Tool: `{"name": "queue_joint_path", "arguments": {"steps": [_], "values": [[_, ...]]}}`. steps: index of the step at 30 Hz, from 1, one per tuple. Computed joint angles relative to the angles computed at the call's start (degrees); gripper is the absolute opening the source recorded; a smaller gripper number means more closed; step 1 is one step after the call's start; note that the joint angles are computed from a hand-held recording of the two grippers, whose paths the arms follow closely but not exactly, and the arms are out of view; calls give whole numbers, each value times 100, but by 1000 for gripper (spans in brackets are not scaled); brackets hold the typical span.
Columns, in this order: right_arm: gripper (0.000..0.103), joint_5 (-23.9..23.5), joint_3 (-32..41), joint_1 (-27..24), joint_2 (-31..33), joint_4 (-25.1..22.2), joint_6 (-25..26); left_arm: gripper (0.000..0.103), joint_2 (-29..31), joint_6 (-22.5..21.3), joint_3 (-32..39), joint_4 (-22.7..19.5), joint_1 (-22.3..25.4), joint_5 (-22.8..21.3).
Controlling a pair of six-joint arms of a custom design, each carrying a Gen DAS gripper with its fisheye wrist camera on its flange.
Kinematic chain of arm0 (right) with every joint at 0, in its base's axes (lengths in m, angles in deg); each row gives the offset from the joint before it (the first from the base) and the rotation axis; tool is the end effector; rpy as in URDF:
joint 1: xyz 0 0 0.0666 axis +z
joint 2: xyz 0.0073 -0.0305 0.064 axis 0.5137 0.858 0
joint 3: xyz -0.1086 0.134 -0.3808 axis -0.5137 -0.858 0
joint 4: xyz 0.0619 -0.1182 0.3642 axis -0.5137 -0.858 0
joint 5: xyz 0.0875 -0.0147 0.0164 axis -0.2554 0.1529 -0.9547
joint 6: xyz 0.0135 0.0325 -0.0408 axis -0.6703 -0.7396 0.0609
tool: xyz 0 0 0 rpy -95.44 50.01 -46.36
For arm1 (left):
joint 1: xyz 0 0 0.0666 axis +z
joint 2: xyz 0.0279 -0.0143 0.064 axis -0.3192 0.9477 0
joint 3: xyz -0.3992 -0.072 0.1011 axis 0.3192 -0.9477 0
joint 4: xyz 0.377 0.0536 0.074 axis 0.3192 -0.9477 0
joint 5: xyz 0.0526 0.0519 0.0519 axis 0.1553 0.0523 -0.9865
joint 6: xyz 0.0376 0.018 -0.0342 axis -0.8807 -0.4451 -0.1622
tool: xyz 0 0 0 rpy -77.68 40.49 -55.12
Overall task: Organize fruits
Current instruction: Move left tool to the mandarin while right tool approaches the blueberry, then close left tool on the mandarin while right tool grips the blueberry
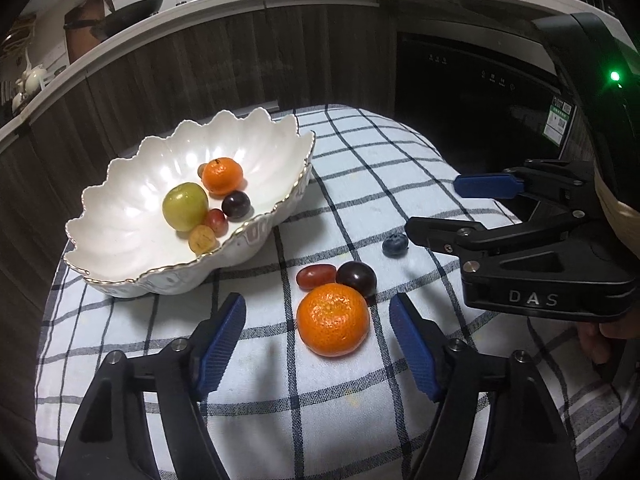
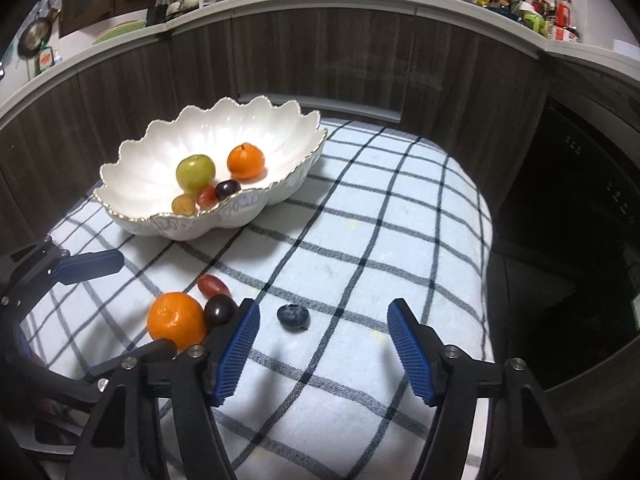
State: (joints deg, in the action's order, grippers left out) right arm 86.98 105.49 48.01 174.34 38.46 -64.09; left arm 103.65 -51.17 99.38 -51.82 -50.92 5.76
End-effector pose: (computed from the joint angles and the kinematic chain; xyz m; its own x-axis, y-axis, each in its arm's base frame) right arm 0.5749 0.1706 0.4699 -0.7257 -0.0927 -0.6817 -0.1016 0.9945 -0.0270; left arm 0.5658 -0.3565 0.4628 -0.5809 0.4427 -0.6830 0.5487 0.8328 0.0732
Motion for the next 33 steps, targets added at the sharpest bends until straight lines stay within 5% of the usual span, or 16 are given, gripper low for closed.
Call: {"name": "queue_joint_path", "arguments": {"steps": [11,26,33], "values": [[47,-323,32,-9,213,-49,112,60,147,20,57,-127,34,160],[38,-495,275,-9,481,-240,150,46,305,46,182,-263,99,504],[24,-518,280,-10,525,-240,120,43,303,18,178,-267,99,541]]}}
